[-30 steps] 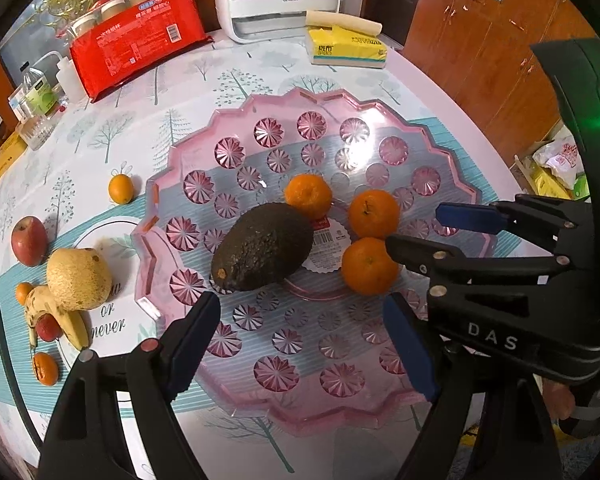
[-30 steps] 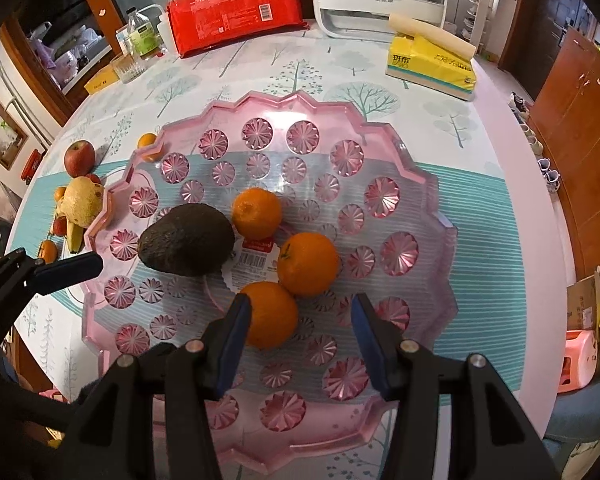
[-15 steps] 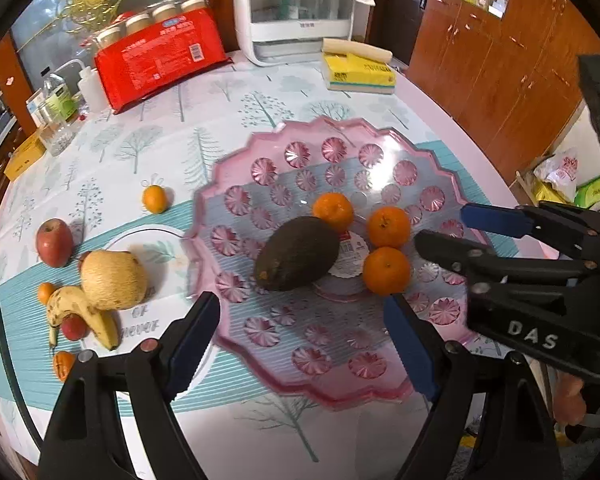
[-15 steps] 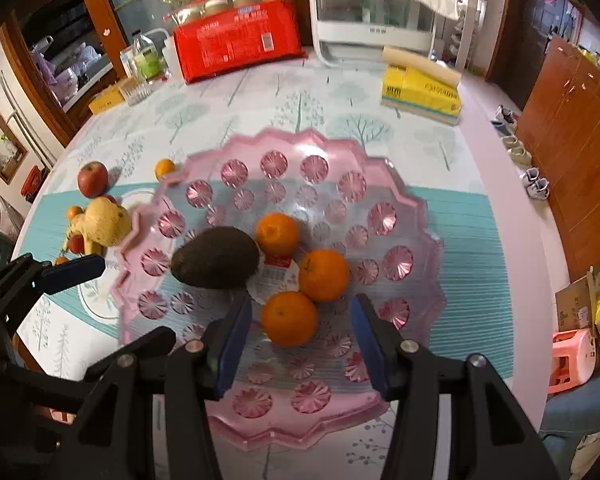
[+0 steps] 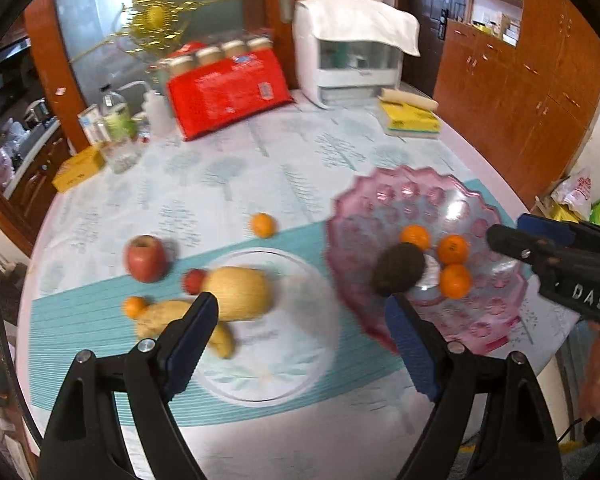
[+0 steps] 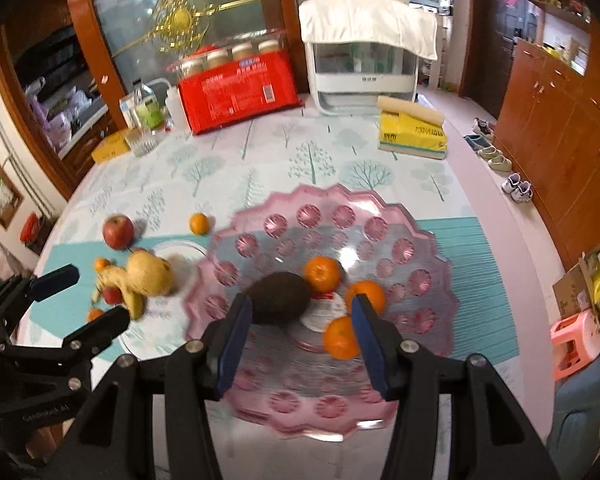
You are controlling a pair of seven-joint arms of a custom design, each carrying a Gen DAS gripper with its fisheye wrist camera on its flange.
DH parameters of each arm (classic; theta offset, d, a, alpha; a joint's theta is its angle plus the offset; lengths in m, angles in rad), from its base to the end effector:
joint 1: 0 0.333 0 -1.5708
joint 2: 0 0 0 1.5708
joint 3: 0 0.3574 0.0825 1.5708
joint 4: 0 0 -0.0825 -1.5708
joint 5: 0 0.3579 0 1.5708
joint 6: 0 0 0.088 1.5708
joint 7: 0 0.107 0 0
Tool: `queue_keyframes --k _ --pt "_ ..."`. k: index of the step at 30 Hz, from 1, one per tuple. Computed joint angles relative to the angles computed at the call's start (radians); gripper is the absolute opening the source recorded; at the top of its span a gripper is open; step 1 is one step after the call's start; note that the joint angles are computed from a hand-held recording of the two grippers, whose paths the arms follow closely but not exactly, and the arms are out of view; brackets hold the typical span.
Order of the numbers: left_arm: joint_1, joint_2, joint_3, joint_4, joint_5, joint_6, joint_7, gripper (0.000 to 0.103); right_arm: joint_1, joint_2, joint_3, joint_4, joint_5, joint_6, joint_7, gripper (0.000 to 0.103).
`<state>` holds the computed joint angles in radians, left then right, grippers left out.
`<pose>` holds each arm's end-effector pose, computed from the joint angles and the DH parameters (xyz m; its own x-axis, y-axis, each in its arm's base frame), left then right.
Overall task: Organize fruits
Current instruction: 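Withdraw both open grippers from the bowl back toward the fruit plate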
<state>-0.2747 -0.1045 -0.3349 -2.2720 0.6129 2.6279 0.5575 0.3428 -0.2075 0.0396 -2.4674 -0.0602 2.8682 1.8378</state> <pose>0.4091 -0.3085 0.5003 -0.0683 -0.9975 -0.0184 -0.8121 0.0663 -0.5798 0.4336 0.1791 0.4981 0.1981 -0.9753 -0.0976 -0.8186 -0.1098 -0.5637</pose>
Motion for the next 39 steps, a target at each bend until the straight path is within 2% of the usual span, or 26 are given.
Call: queue_keyframes --k 4,9,11,14,20,24,29,32,35,39 --pt "0.048 -0.118 0.041 -0.098 -0.055 0.038 0.080 0.090 -0.037 0.008 0.087 0.042 -0.105 -0.021 0.186 0.052" --pt "0.139 -0.223 0.068 -0.172 -0.090 0.058 0.181 0.090 -0.040 0.029 0.152 0.099 -0.266 -0.069 0.403 0.052" --pt "0.189 -0.258 0.080 -0.199 -0.086 0.079 0.214 0.091 -0.030 0.043 0.167 0.127 -0.331 -0.096 0.475 0.057" --pt "0.255 -0.287 0.096 -0.226 -0.086 0.116 0.277 0.099 -0.007 0.070 0.183 0.164 -0.423 -0.117 0.590 0.070" --pt "0.352 -0.259 0.128 -0.225 -0.131 0.156 0.445 0.100 0.065 0.160 0.175 0.257 -0.495 -0.142 0.710 0.071" --pt "0.422 -0.197 0.113 -0.199 -0.155 0.185 0.505 0.100 0.119 0.234 0.162 0.320 -0.468 -0.163 0.683 0.072" --pt "0.347 -0.064 0.201 -0.148 -0.381 0.212 0.755 0.100 0.166 0.348 0.152 0.402 -0.374 -0.207 0.596 0.079" --pt "0.328 0.007 0.209 -0.118 -0.470 0.208 0.844 0.100 0.178 0.405 0.145 0.441 -0.309 -0.236 0.569 0.080" --pt "0.292 0.082 0.229 -0.076 -0.663 0.188 1.005 0.100 0.191 0.452 0.126 0.472 -0.284 -0.266 0.585 0.080" --pt "0.283 0.158 0.223 -0.016 -0.890 0.140 1.176 0.100 0.186 0.494 0.116 0.495 -0.238 -0.274 0.592 0.080"
